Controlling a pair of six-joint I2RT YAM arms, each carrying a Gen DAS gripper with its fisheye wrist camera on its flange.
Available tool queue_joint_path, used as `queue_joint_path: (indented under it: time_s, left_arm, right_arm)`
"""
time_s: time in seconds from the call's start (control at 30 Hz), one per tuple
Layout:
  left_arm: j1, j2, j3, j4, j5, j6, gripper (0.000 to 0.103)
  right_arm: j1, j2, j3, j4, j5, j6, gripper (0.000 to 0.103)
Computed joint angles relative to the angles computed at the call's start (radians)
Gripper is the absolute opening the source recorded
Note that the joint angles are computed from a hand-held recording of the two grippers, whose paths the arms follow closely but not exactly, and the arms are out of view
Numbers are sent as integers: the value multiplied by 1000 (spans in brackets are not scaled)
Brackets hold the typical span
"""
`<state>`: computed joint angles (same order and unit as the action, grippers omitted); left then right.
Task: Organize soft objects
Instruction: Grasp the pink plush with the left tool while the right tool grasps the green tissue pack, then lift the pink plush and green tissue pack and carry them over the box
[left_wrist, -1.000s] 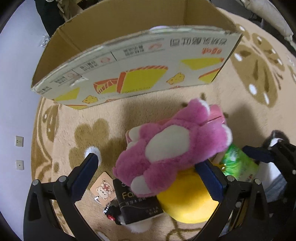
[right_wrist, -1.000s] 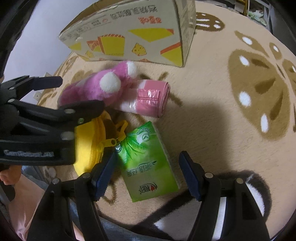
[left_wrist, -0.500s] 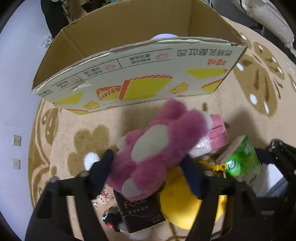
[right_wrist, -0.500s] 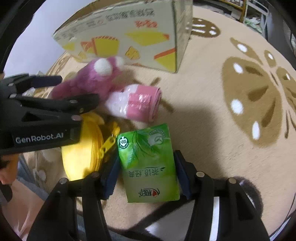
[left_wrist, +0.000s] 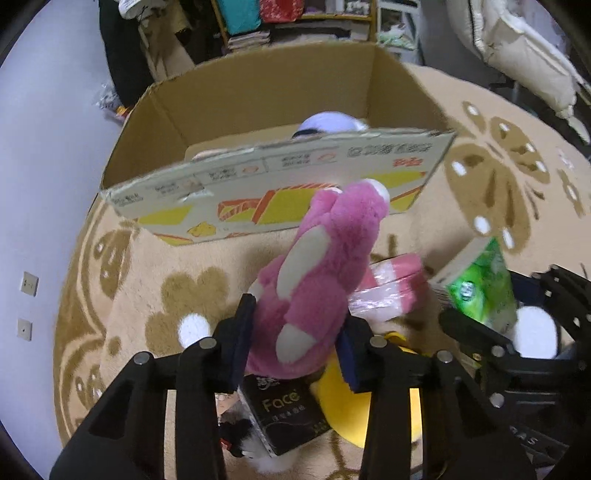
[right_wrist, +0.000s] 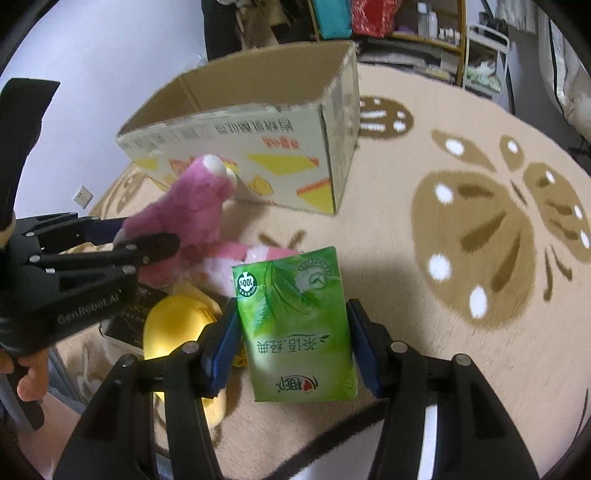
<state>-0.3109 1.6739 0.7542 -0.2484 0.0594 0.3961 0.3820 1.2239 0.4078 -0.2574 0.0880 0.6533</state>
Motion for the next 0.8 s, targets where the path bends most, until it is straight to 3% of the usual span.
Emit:
queue_joint_path:
  time_s: [0.47,0.8]
  left_arm:
    - [114,-264,-72,-8,99,-21,39]
    - [176,-319,-61,-3,164,-30,39]
  right_arm:
    - [59,-158,0,-88,103,59,59]
    - [118,-247,40,-144,218,71,59]
